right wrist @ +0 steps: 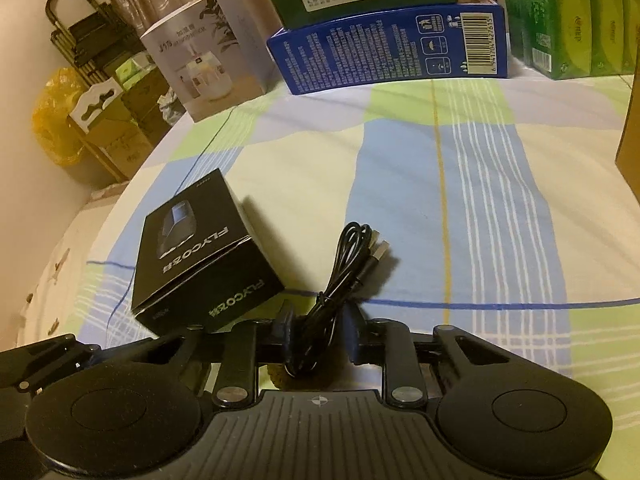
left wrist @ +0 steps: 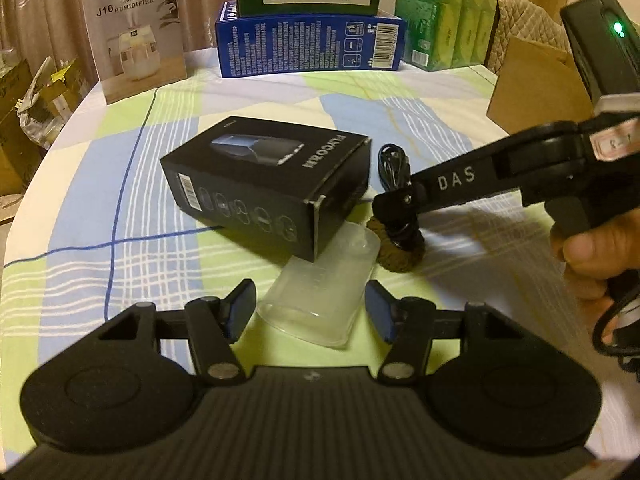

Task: Organize objects
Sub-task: 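Grasp the black USB cable with the right gripper while the left grasps the clear cup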

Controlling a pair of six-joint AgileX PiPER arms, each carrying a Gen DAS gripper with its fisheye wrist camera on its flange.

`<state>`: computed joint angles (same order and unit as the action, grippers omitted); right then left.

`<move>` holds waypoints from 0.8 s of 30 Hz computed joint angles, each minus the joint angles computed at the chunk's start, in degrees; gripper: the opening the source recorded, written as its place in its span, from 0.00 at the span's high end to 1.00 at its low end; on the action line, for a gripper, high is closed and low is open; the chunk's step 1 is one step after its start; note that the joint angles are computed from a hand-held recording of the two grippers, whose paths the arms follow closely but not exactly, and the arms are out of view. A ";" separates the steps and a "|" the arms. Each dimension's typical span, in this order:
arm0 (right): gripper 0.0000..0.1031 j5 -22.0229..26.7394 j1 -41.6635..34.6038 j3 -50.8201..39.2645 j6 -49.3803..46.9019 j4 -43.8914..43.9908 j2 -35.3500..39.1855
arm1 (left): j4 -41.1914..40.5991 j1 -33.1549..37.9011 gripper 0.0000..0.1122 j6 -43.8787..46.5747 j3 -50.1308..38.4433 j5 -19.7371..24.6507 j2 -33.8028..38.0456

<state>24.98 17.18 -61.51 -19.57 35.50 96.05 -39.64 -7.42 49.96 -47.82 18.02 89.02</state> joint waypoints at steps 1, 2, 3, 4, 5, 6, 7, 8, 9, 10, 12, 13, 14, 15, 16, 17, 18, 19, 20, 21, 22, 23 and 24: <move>0.83 0.40 0.07 0.27 1.45 -1.96 -0.70 | 1.38 -0.54 0.51 -1.95 0.56 -0.34 -0.56; 0.86 1.09 -0.17 0.73 2.37 -3.56 -1.65 | 3.24 -1.15 0.51 -4.69 1.09 -0.59 -1.20; 0.86 1.84 -0.60 1.58 3.32 -5.10 -2.96 | 4.62 -1.71 0.51 -6.84 1.61 -0.55 -1.87; 0.86 2.91 -1.11 2.27 4.50 -6.85 -4.20 | 6.44 -2.43 0.51 -9.45 2.22 -0.51 -2.68; 0.86 4.22 -1.81 3.12 5.40 -8.32 -5.67 | 8.61 -3.23 0.51 -12.40 2.78 -0.51 -3.48; 0.86 5.46 -2.81 4.29 4.97 -8.38 -7.37 | 11.76 -4.25 0.51 -16.54 3.30 -0.25 -4.44; 0.86 6.81 -3.80 5.37 4.75 -8.67 -9.08 | 14.28 -5.10 0.51 -19.82 3.53 0.20 -5.17; 0.86 8.41 -5.08 6.87 4.23 -8.94 -11.35 | 16.91 -6.19 0.51 -23.33 4.11 0.46 -6.26; 0.86 9.89 -6.15 8.17 4.03 -9.50 -13.52 | 19.82 -7.43 0.51 -27.18 4.76 0.60 -7.45; 0.86 11.28 -7.27 9.36 3.47 -9.63 -15.45 | 22.07 -8.51 0.51 -30.25 5.32 0.74 -8.35; 0.86 14.49 -11.12 12.76 -0.10 -7.65 -19.92 | 24.88 -10.79 0.51 -34.75 6.75 1.06 -10.12; 0.86 15.78 -12.55 13.83 -1.25 -6.92 -21.41 | 26.60 -12.05 0.51 -37.18 7.41 1.17 -10.72; 0.86 17.05 -14.37 15.06 -3.15 -5.62 -22.83 | 29.48 -13.52 0.50 -40.56 8.01 1.11 -11.24; 0.86 18.21 -16.61 16.31 -5.93 -3.50 -24.09 | 32.70 -14.79 0.49 -43.87 8.57 0.58 -11.68; 0.86 18.58 -17.28 16.71 -6.43 -3.03 -24.81 | 35.68 -15.83 0.45 -46.77 8.73 0.18 -11.95; 0.86 18.34 -17.50 17.25 -6.19 -3.90 -25.78 | 37.17 -16.35 0.43 -48.38 8.97 -0.38 -12.14; 0.86 17.53 -16.68 17.47 -4.37 -6.74 -26.56 | 36.90 -16.37 0.40 -48.56 9.16 -0.92 -12.24; 0.85 16.83 -15.93 17.60 -2.80 -8.96 -26.95 | 35.74 -16.25 0.39 -47.95 9.21 -1.14 -12.17; 0.84 16.74 -16.15 17.82 -3.17 -8.89 -27.00 | 33.65 -15.89 0.39 -46.21 9.02 -1.10 -11.95; 0.83 16.89 -16.77 18.03 -4.40 -7.66 -26.74 | 32.24 -15.66 0.38 -44.70 8.88 -1.20 -11.73; 0.83 16.91 -17.30 18.22 -5.55 -6.58 -26.41 | 32.35 -15.66 0.37 -44.54 8.88 -1.43 -11.66; 0.82 16.28 -17.07 18.38 -5.27 -7.20 -26.21 | 33.17 -15.77 0.37 -44.98 8.89 -1.75 -11.46; 0.82 15.57 -16.72 18.33 -4.92 -8.23 -25.65 | 33.06 -15.71 0.37 -44.40 8.82 -1.73 -11.27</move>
<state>40.54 0.46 -43.18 -24.49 27.27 70.41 -6.58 -23.13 5.56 -39.00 16.30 77.74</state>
